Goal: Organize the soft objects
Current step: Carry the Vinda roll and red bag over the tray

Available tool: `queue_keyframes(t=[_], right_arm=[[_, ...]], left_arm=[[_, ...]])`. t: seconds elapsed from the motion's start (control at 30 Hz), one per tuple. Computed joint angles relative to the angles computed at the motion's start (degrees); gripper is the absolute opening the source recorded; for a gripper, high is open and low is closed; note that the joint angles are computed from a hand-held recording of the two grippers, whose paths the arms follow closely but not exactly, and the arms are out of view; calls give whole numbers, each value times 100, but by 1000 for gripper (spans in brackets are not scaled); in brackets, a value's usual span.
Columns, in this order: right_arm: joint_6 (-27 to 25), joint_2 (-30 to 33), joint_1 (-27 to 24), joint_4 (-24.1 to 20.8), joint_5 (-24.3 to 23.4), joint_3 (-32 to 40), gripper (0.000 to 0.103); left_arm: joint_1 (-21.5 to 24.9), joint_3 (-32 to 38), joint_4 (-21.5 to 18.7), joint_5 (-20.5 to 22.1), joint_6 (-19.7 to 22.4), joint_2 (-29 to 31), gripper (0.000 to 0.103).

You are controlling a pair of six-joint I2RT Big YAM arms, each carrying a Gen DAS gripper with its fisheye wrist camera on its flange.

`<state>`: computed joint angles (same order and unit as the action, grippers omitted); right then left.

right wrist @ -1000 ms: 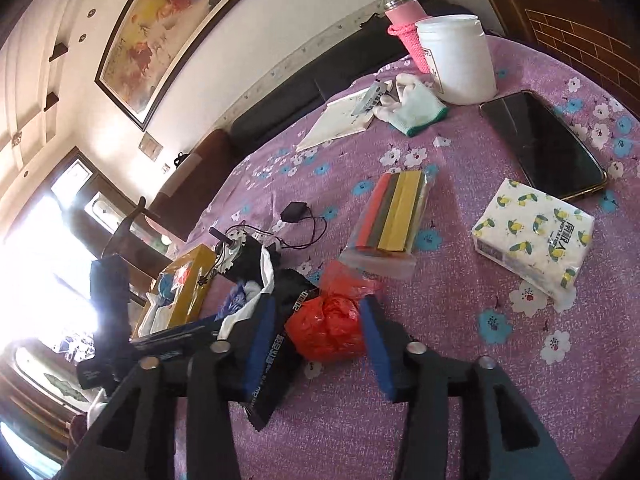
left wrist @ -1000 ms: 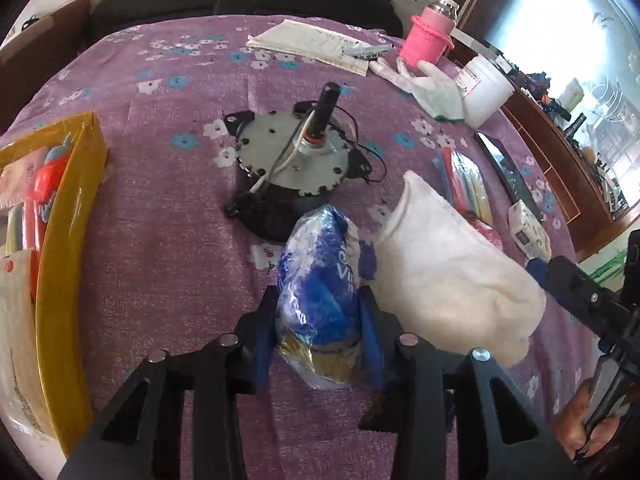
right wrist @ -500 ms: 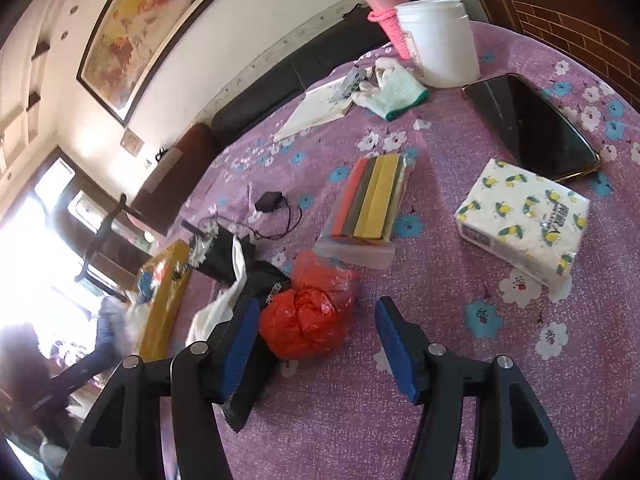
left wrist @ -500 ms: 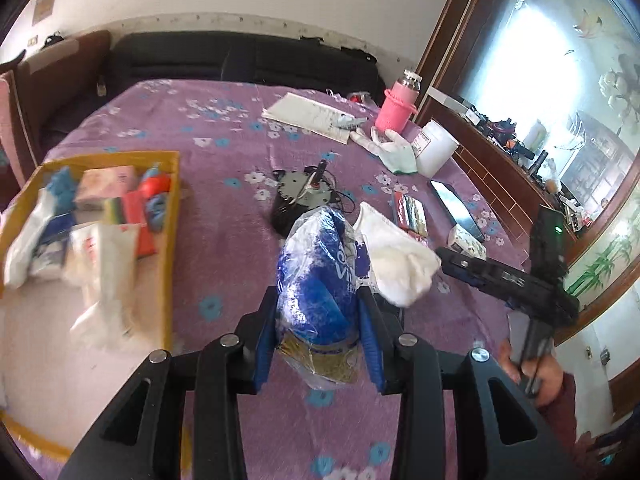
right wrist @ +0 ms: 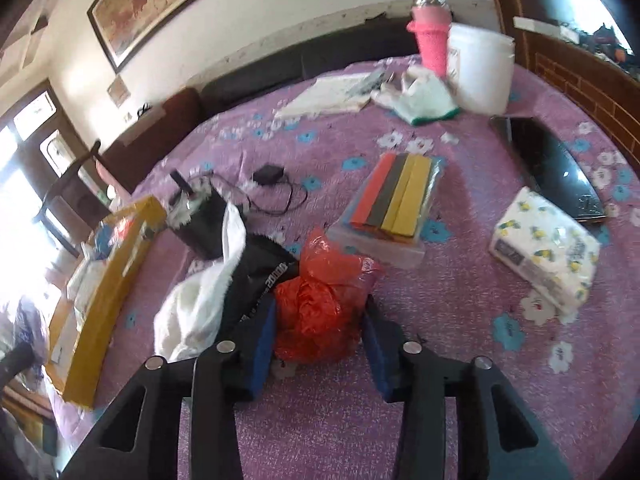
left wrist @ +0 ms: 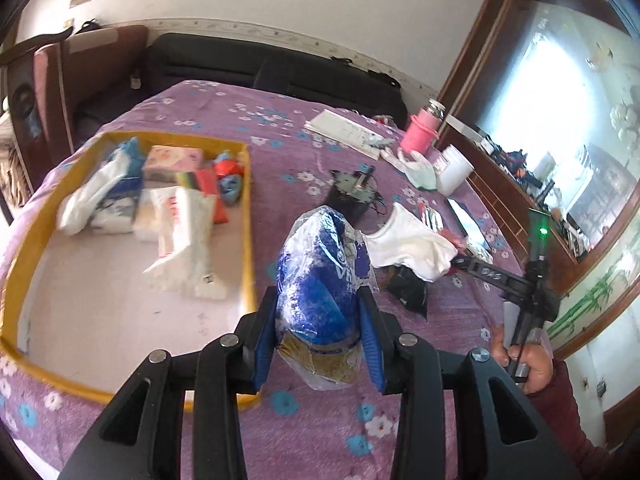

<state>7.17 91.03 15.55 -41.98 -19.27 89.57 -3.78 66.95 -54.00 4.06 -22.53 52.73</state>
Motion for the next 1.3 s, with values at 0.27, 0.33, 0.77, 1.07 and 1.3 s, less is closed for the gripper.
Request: queue_keyframes(t=[0.27,0.33,0.77,1.07,1.3], right_arm=[[461,-866,-226,257,89,-504,43],[303,-1021,-134,149,18,-443,43],[-447,-229,1627,-1093,-263,857,43],[-748,840,2563,-1825,-149,2053,44],[-919,1634,2989,-2539,-60,2957,44]], left_arm=[[1127,-147,-319,185,366,-446,37],[1548,-123,-511,264,546,-369,37],[2955,478,-1264,708,1255,1013,37],[3178,699,-1068,906,1162,1388,61],[3432,385,-757,1223,1122,727,72]])
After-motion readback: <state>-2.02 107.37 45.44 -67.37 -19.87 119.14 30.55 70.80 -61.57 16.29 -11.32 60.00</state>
